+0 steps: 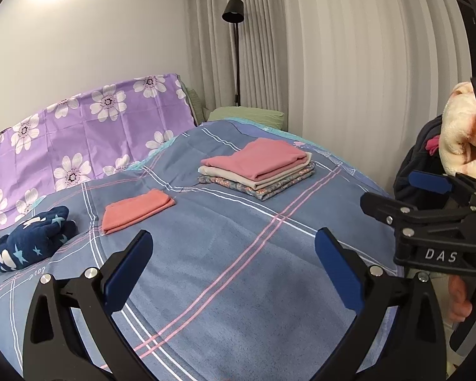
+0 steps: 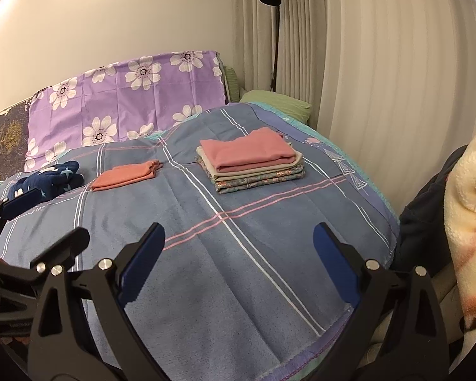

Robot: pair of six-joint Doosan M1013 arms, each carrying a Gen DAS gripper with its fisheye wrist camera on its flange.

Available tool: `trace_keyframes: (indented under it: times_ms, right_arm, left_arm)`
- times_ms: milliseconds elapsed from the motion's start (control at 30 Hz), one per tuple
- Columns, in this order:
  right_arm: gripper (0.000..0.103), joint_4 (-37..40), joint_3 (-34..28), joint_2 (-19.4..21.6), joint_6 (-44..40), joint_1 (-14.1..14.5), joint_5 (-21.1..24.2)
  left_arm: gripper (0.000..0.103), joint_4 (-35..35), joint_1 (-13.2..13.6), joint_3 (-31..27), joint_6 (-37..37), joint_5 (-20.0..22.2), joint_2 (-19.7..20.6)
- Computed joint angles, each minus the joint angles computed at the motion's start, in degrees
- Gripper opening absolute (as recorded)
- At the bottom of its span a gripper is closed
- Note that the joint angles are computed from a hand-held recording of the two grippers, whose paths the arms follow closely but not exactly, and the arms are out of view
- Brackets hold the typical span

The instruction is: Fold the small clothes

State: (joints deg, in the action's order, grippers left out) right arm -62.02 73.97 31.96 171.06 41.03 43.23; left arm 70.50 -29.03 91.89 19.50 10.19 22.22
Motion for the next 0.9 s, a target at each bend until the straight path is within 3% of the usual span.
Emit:
trace_keyframes:
  times_ms: [433, 900]
  right_arm:
    - [0.096, 0.5, -0.7, 0.6, 1.2, 0.6, 2.4]
    - [0.096, 0.3, -0.1, 0.3, 1.8, 0.3, 1.9]
  left_arm:
    - [0.102, 0.3, 0.6, 0.9, 0.8, -2.4, -0.7]
    - [0.102, -18.6, 0.6, 0.6, 20.0, -3.2, -0.5]
